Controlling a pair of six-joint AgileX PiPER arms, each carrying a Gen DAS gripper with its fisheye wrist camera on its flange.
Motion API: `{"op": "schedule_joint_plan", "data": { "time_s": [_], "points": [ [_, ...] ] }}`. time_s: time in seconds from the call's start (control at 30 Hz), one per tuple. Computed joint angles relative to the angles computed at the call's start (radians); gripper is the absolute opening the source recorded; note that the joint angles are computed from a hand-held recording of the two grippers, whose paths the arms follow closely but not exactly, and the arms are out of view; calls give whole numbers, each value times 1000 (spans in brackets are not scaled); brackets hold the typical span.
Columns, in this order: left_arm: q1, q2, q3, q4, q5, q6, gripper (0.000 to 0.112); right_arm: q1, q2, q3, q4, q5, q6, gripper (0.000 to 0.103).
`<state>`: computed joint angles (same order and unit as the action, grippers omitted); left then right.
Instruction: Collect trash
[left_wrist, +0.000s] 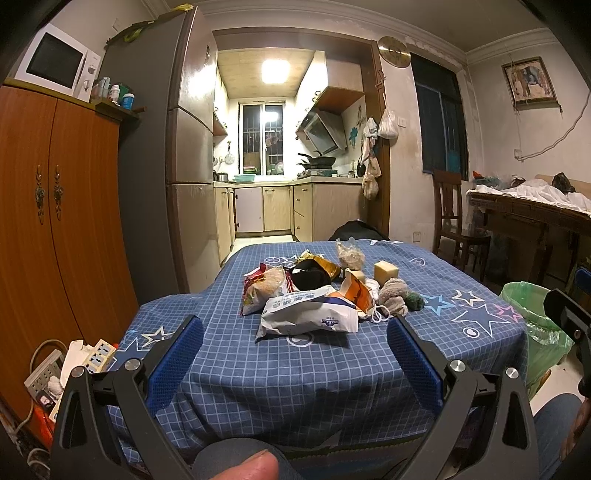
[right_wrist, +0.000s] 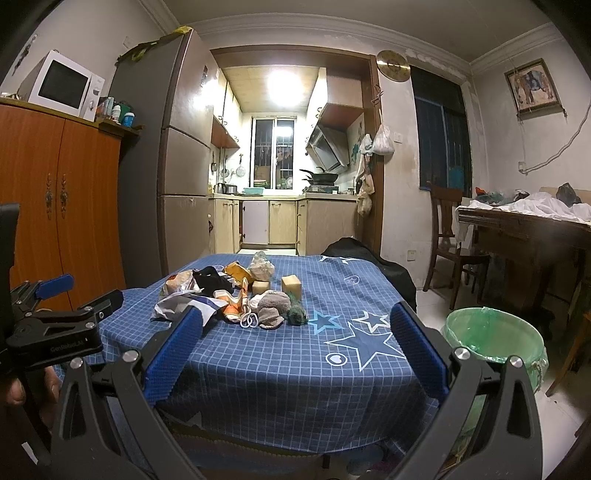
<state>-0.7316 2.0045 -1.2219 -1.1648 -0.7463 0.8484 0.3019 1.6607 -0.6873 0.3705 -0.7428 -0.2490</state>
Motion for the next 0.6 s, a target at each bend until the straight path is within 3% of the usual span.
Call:
{"op": "schedule_joint_plan", "data": {
  "time_s": [0.6],
  "points": [
    [1,7,-2,-5,5,4,99,1,6,-2,3,7,-1,98]
  ]
}}
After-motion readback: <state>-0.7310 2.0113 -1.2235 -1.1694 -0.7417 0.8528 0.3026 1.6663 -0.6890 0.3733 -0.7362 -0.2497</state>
